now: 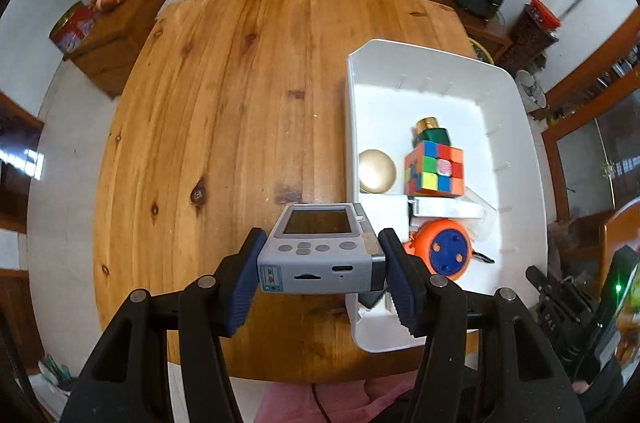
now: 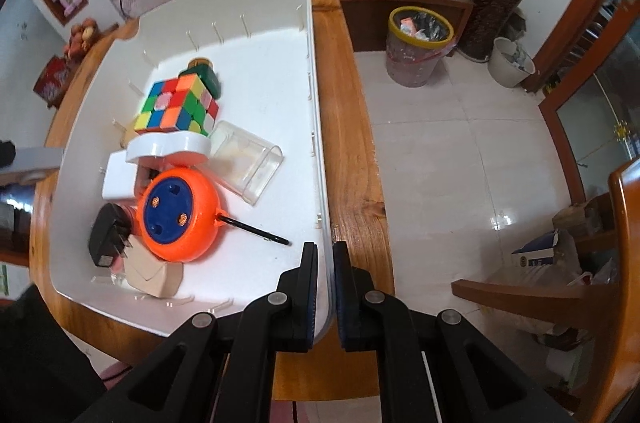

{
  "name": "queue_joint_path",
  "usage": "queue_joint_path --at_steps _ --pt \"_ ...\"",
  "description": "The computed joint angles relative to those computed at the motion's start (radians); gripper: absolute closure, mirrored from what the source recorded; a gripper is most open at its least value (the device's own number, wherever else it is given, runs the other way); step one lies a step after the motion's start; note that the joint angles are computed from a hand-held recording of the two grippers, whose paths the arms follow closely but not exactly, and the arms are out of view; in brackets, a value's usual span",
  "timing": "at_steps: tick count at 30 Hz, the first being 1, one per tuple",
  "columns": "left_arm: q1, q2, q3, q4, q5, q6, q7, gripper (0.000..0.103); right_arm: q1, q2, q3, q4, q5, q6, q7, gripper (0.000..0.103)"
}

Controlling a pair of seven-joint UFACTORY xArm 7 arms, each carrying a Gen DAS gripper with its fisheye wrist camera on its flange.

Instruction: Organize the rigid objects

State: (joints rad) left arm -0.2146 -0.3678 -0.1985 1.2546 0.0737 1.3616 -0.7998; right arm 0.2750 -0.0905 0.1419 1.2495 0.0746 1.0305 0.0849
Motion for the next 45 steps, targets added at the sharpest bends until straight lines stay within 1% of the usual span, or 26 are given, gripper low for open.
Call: queue_joint_path --at_steps 6,10,15,18,21,23,24,25,27,28,30,32,36,38,40,42,45 --pt "-0.035 0.007 -0.012 0.016 -0.039 -0.036 0.048 0.042 -0.004 -0.050 -0.003 -0.050 0.017 -0.041 0.037 0.093" --pt "-0.057 0.029 -0.034 0.036 -0.013 -0.059 0.083 0.042 -0.008 -0.079 -0.002 -0.072 0.016 -0.066 0.065 0.093" --pt "-0.083 0.025 -0.035 0.023 -0.005 -0.153 0.156 0.042 -0.010 -0.134 -0.005 -0.110 0.039 -0.108 0.108 0.093" --pt "-0.088 0.023 -0.033 0.018 -0.004 -0.180 0.194 0.042 -0.007 -0.179 0.004 -0.138 0.038 -0.142 0.140 0.093" --pt "-0.091 -0.005 -0.032 0.003 0.003 -0.217 0.240 0.041 -0.003 -0.219 0.020 -0.161 0.027 -0.176 0.185 0.086" --pt "-0.088 -0.041 -0.035 -0.016 0.018 -0.247 0.265 0.032 0.000 -0.241 0.036 -0.166 0.008 -0.188 0.223 0.076" --pt "-0.083 -0.063 -0.037 -0.029 0.025 -0.259 0.271 0.023 0.006 -0.253 0.041 -0.173 0.007 -0.200 0.236 0.073" --pt "-0.077 -0.096 -0.038 -0.051 0.032 -0.274 0.272 0.021 0.012 -0.264 0.048 -0.177 0.005 -0.210 0.249 0.070" --pt "-0.064 -0.135 -0.040 -0.074 0.032 -0.275 0.271 0.021 0.020 -0.286 0.064 -0.179 -0.009 -0.214 0.279 0.066" --pt "-0.057 -0.150 -0.041 -0.079 0.031 -0.261 0.270 0.021 0.025 -0.291 0.070 -0.177 -0.014 -0.213 0.291 0.063" --pt "-0.042 -0.190 -0.041 -0.098 0.027 -0.232 0.262 0.021 0.039 -0.314 0.085 -0.177 -0.017 -0.210 0.320 0.057" --pt "-0.027 -0.236 -0.039 -0.128 0.019 -0.219 0.250 0.021 0.056 -0.336 0.100 -0.173 -0.021 -0.209 0.340 0.047" --pt "0.010 -0.332 -0.036 -0.186 0.010 -0.183 0.216 0.021 0.086 -0.352 0.129 -0.145 -0.034 -0.196 0.360 0.035" --pt "0.036 -0.371 -0.042 -0.200 0.015 -0.152 0.190 0.021 0.098 -0.352 0.142 -0.121 -0.045 -0.180 0.361 0.020" --pt "0.065 -0.403 -0.052 -0.202 0.029 -0.120 0.162 0.021 0.109 -0.347 0.151 -0.092 -0.054 -0.158 0.357 0.020" --pt "0.088 -0.436 -0.060 -0.209 0.041 -0.108 0.137 0.021 0.129 -0.342 0.151 -0.063 -0.047 -0.145 0.334 0.020" --pt "0.121 -0.466 -0.078 -0.197 0.057 -0.080 0.099 0.021 0.147 -0.333 0.149 -0.030 -0.043 -0.147 0.294 0.020"
